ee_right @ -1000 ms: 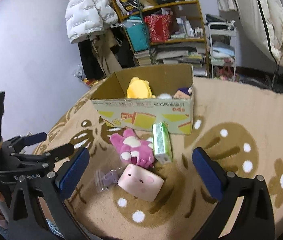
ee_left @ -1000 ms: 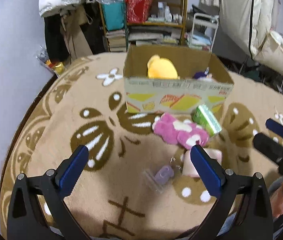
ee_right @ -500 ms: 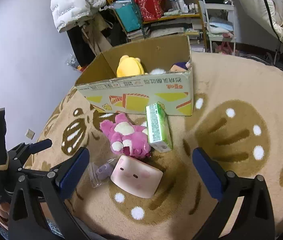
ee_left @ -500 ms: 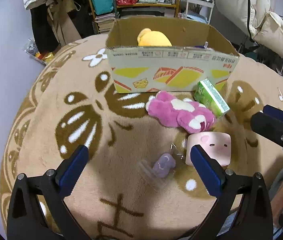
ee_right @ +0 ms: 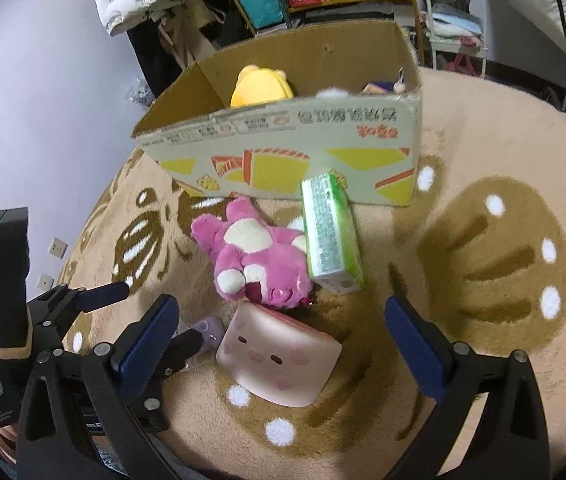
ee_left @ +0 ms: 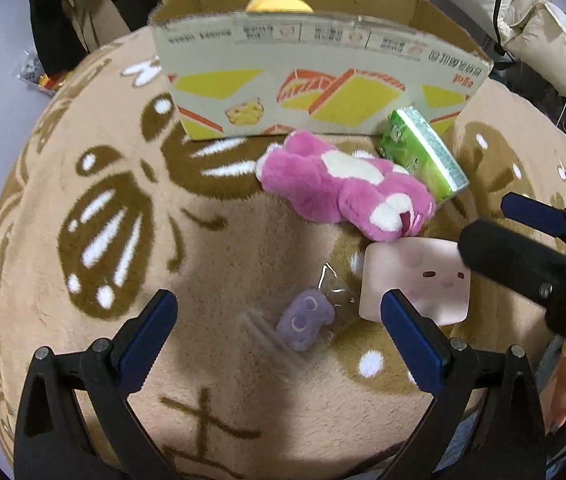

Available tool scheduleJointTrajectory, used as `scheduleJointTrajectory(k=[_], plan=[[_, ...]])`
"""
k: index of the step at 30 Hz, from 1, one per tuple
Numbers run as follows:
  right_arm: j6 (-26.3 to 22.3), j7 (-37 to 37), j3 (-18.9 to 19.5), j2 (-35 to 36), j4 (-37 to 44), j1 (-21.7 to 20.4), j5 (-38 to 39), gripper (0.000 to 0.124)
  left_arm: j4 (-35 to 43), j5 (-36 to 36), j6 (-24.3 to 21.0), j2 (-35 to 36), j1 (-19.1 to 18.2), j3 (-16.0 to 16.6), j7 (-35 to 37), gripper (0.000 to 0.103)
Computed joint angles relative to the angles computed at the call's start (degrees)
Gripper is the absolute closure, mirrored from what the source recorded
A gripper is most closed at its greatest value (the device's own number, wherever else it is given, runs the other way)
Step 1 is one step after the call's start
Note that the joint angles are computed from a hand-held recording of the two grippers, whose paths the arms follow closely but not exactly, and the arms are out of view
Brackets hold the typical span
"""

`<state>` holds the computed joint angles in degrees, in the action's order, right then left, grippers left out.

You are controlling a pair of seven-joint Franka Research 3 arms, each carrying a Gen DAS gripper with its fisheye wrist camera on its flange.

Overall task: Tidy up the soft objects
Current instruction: 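Lower left tool to purple bagged item while right tool grasps pink pig cushion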

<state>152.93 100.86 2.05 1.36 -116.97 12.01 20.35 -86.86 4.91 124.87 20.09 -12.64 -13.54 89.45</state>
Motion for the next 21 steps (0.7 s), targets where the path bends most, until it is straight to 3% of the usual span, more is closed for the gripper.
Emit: scheduleJointTrajectory(k=[17,21], plan=[[-13.0,-3.2,0.1,5.3,5.2,-1.5,9.5,0.021,10.4,-2.4,-9.4,8.3,-0.2,-0.4,1.3,0.002],[-14.5,-4.4,0.0,5.7,5.7,-2.0,11.8,0.043,11.8,-2.6,-10.1,9.4,-0.3,-0.4,1.6,0.002]])
